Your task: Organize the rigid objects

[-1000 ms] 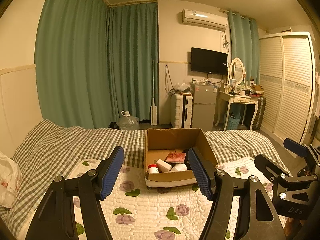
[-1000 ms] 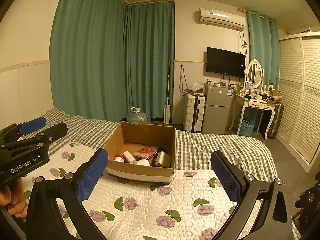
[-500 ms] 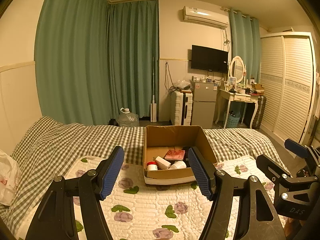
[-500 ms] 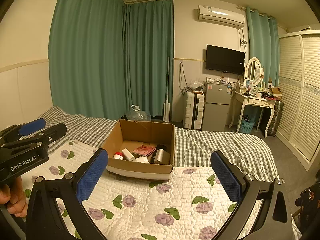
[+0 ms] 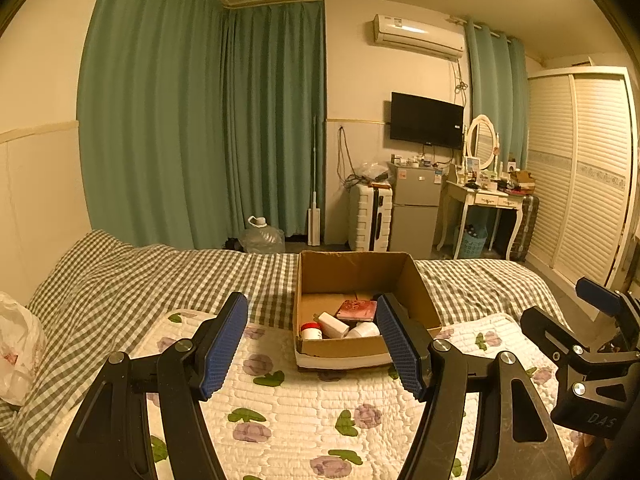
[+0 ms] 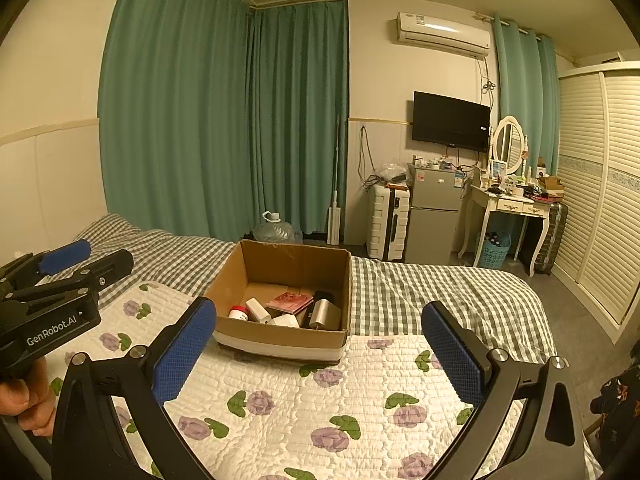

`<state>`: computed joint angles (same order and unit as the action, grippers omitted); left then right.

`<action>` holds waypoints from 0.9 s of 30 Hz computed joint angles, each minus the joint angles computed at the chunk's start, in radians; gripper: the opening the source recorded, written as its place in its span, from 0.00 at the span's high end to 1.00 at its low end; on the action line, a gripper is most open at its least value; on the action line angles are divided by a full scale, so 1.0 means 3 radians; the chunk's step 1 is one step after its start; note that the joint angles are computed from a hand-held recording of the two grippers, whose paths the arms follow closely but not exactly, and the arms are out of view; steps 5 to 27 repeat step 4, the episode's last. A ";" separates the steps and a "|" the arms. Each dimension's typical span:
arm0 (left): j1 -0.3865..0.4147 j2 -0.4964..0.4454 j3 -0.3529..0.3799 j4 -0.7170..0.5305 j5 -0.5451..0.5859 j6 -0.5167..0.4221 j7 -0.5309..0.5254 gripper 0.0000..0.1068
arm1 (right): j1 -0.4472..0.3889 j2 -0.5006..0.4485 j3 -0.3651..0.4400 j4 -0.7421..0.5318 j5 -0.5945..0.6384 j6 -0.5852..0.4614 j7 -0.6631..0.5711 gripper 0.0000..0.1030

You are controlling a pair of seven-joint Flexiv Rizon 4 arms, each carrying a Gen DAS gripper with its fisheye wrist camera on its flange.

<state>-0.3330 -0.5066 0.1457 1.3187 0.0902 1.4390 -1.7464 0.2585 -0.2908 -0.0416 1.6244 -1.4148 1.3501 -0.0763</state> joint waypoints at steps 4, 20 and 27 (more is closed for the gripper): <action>0.0036 0.0005 -0.0054 0.0007 -0.0039 -0.0072 0.0030 0.35 | 0.0012 -0.0004 0.0010 0.0003 0.0037 -0.0016 -0.0026 0.00; 0.0036 0.0005 -0.0054 0.0007 -0.0039 -0.0072 0.0030 0.35 | 0.0012 -0.0004 0.0010 0.0003 0.0037 -0.0016 -0.0026 0.00; 0.0036 0.0005 -0.0054 0.0007 -0.0039 -0.0072 0.0030 0.35 | 0.0012 -0.0004 0.0010 0.0003 0.0037 -0.0016 -0.0026 0.00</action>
